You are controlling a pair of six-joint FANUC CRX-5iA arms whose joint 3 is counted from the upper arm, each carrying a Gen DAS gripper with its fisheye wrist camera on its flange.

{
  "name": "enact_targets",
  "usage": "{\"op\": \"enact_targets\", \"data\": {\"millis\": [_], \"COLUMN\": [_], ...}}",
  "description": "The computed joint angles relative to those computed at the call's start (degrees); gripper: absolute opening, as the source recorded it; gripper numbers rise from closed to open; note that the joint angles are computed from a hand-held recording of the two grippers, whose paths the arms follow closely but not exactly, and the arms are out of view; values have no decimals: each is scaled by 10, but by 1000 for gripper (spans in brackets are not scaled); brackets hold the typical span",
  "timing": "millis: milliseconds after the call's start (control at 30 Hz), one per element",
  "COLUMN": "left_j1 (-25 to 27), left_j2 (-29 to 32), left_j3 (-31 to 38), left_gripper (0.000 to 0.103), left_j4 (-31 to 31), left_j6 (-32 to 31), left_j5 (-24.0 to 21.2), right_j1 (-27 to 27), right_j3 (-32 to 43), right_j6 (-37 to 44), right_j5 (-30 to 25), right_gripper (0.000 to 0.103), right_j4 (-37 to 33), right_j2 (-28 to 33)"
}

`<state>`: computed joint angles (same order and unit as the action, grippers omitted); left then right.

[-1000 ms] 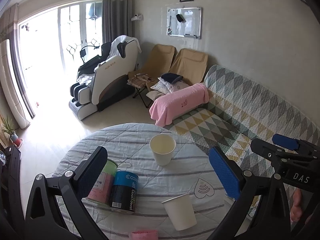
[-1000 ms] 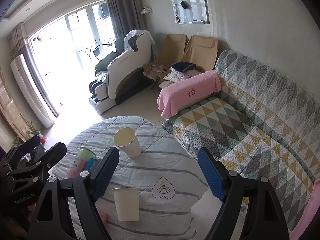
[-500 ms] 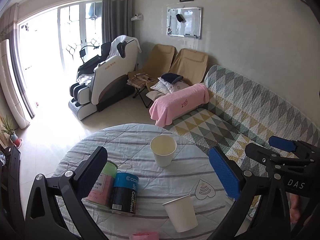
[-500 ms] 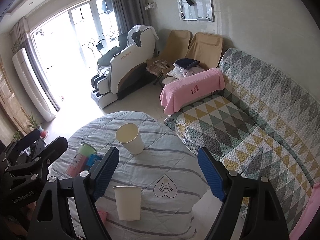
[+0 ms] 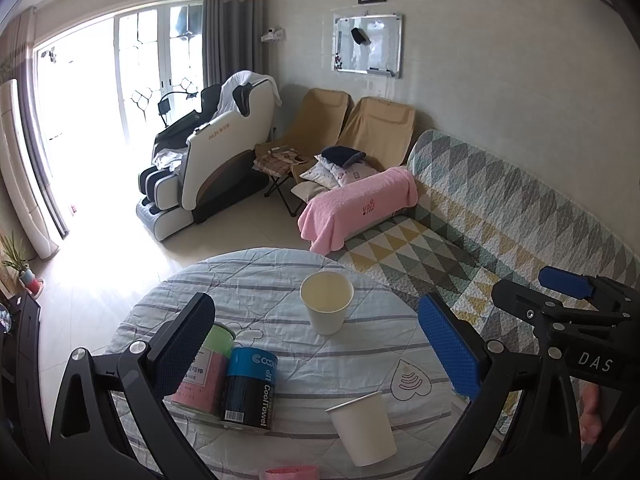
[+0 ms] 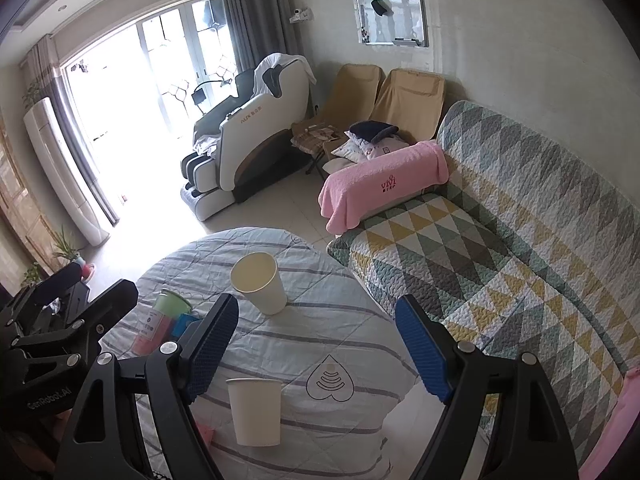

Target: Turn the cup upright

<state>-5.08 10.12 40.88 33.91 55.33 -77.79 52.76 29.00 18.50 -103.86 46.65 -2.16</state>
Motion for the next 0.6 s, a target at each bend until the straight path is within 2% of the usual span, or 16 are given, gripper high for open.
{"op": "enact_targets", "data": {"millis": [600], "left_j1": [-3], "left_j2": [2], "left_j3": [-3], "left_gripper": [103], "left_j4": [8], "left_j6": [-8], "left_j5": [14], "right_j1": [-4], "right_j3": [-2], "right_j6": [6], "right_j5": [3], "right_gripper": [82], "right_j4": [7], "right_j2": [-3]}}
